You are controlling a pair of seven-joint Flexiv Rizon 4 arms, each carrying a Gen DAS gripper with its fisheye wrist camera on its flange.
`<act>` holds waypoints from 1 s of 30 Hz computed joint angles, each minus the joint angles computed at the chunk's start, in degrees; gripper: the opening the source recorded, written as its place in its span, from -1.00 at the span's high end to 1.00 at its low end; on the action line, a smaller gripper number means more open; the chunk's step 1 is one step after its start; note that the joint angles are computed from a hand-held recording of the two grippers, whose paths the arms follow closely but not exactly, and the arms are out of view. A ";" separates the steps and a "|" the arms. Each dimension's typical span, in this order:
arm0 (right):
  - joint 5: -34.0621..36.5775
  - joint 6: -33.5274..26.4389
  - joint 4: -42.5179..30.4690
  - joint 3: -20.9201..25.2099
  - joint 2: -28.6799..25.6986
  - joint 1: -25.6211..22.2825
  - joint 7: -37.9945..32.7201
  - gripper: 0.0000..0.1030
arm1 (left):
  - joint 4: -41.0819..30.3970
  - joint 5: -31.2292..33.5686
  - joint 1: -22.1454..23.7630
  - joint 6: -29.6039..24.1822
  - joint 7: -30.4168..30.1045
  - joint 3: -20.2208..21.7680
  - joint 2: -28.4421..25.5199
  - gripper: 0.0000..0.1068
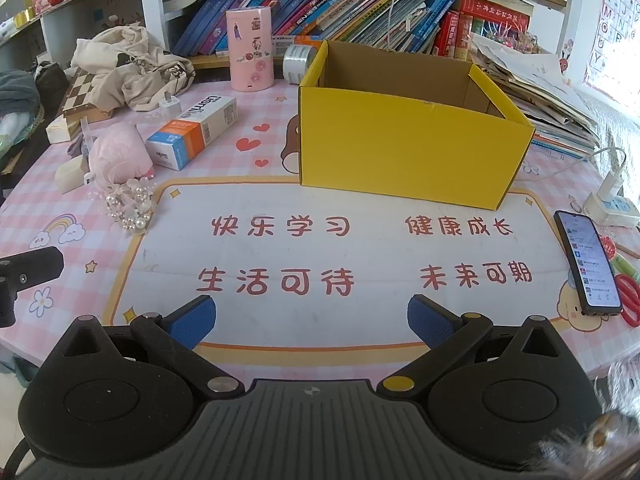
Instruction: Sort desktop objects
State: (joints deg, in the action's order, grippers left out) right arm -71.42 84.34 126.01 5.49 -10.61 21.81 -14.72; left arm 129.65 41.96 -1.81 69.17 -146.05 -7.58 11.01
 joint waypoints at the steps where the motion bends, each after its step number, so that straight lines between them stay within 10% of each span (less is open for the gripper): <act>1: -0.12 0.07 0.01 -0.02 0.02 -0.01 0.03 -1.00 | 0.14 0.32 0.14 0.48 -0.50 0.05 0.17 -0.93; 30: 1.78 1.31 0.26 0.93 0.65 0.54 -2.89 -1.00 | 2.64 -2.02 2.75 6.19 3.23 -0.78 1.54 -0.93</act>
